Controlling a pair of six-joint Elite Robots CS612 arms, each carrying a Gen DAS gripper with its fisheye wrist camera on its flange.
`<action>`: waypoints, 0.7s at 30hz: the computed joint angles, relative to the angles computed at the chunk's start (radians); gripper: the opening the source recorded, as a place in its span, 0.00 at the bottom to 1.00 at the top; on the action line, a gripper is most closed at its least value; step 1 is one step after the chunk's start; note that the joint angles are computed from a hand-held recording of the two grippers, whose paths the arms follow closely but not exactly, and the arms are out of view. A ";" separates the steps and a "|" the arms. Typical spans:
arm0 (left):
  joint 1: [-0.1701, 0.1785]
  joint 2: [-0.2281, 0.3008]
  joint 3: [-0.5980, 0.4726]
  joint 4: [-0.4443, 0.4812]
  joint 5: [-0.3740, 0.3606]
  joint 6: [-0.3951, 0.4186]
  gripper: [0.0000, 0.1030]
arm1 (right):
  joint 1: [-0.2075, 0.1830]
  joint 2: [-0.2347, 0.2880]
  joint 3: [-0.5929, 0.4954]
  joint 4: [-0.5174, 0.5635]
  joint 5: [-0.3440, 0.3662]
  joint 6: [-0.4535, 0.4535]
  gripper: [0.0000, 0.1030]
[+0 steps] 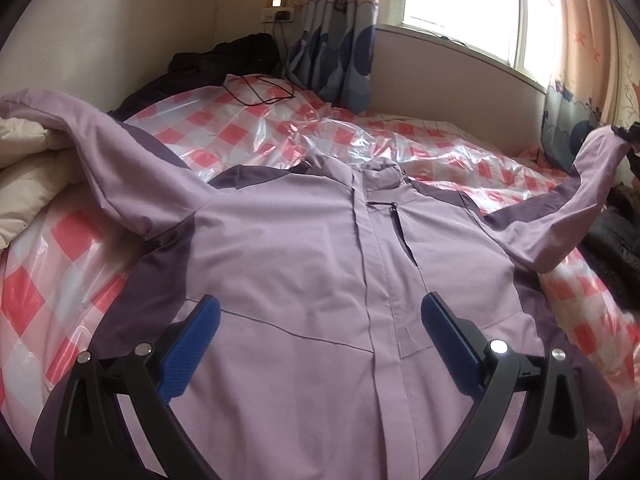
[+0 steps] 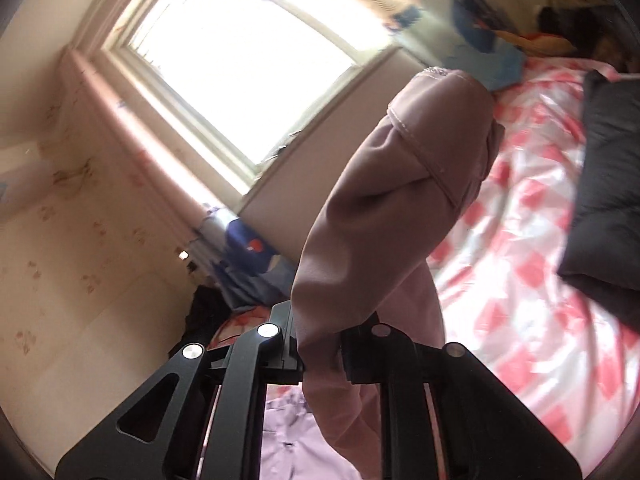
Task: Fold large clothes
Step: 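Fold the held sleeve across the jacket body with the right tool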
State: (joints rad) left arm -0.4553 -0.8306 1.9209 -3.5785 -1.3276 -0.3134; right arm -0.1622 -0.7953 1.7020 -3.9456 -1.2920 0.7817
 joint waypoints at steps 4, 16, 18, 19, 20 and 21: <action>0.020 -0.007 0.003 -0.009 -0.001 -0.046 0.93 | 0.064 0.005 -0.106 0.077 0.021 -0.069 0.13; 0.085 -0.029 0.013 -0.013 0.023 -0.212 0.93 | 0.258 0.083 -0.355 0.341 0.046 -0.302 0.13; 0.091 -0.031 0.014 -0.018 0.031 -0.232 0.93 | 0.280 0.113 -0.401 0.387 0.055 -0.319 0.13; 0.093 -0.031 0.015 -0.018 0.034 -0.236 0.93 | 0.292 0.129 -0.424 0.411 0.059 -0.326 0.13; 0.095 -0.032 0.015 -0.018 0.035 -0.242 0.93 | 0.301 0.139 -0.439 0.425 0.060 -0.331 0.13; 0.096 -0.033 0.015 -0.018 0.035 -0.246 0.93 | 0.312 0.153 -0.459 0.445 0.061 -0.341 0.13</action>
